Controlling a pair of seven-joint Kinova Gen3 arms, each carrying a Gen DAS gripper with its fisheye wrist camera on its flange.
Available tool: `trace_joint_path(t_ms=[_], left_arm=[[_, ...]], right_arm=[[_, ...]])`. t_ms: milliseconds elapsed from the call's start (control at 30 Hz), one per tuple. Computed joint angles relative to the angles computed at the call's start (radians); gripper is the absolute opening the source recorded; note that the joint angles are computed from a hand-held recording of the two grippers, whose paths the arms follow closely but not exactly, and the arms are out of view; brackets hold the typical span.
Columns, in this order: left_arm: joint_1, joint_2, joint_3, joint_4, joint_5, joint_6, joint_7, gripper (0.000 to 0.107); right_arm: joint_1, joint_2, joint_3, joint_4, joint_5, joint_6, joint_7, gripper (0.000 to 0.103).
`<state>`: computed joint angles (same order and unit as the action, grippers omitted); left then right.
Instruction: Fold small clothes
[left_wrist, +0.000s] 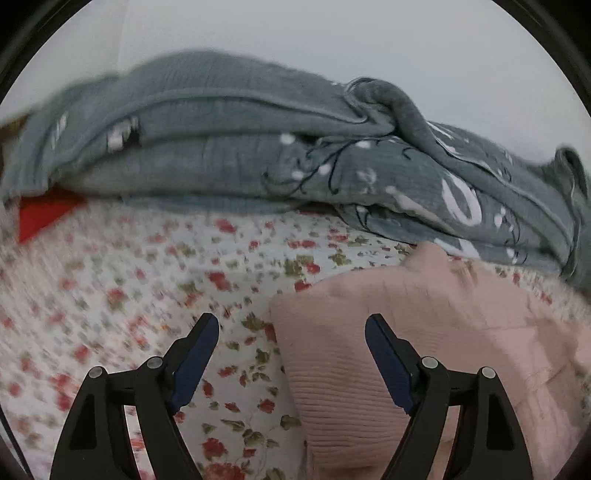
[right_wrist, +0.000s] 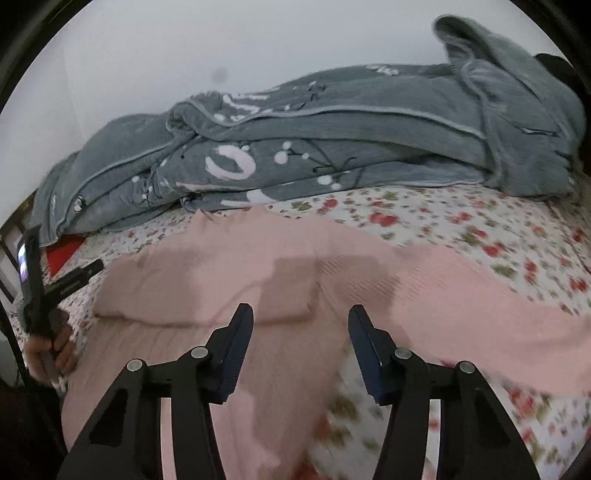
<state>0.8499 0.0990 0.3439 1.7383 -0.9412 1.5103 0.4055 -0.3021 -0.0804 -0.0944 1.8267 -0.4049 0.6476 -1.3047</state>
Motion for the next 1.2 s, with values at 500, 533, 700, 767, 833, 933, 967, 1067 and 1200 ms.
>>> trace_joint_path(t_ms=[500,533,700,767,833,933,967,1067,1200], left_arm=[[-0.065,-0.061,0.031,0.098,-0.025,-0.168,0.058,0.081],[-0.064,-0.064,0.032,0.1,-0.026,-0.163,0.065,0.081],[-0.054,-0.067,0.044,0.108,-0.047,-0.141,0.099,0.081],[-0.05,-0.064,0.047,0.107,-0.055,-0.134,0.101,0.081],[-0.044,-0.06,0.049,0.104,-0.062,-0.129,0.097,0.081],[-0.038,-0.063,0.051,0.112,-0.079,-0.149,0.079,0.081],[-0.037,-0.066,0.052,0.117,-0.089,-0.167,0.065,0.081],[-0.034,-0.078,0.057,0.136,-0.123,-0.217,0.042,0.081],[-0.032,-0.088,0.073,0.157,-0.172,-0.279,0.011,0.081]], right_arm=[[-0.137,0.174,0.047,-0.068,0.161,-0.034,-0.114,0.03],[-0.106,0.17,0.027,-0.061,0.121,-0.038,-0.073,0.013],[0.036,0.109,-0.073,0.013,-0.072,-0.126,0.099,0.008],[-0.023,0.053,-0.011,0.067,-0.084,-0.201,0.091,0.008],[-0.098,0.027,0.055,0.091,-0.03,-0.242,0.034,0.008],[-0.075,0.012,0.025,0.092,0.092,-0.25,-0.088,0.008],[-0.03,0.014,-0.021,0.082,0.132,-0.234,-0.118,0.008],[0.038,0.061,-0.113,0.03,0.254,-0.144,-0.201,0.008],[-0.013,0.073,-0.079,0.013,0.351,-0.108,-0.323,0.008]])
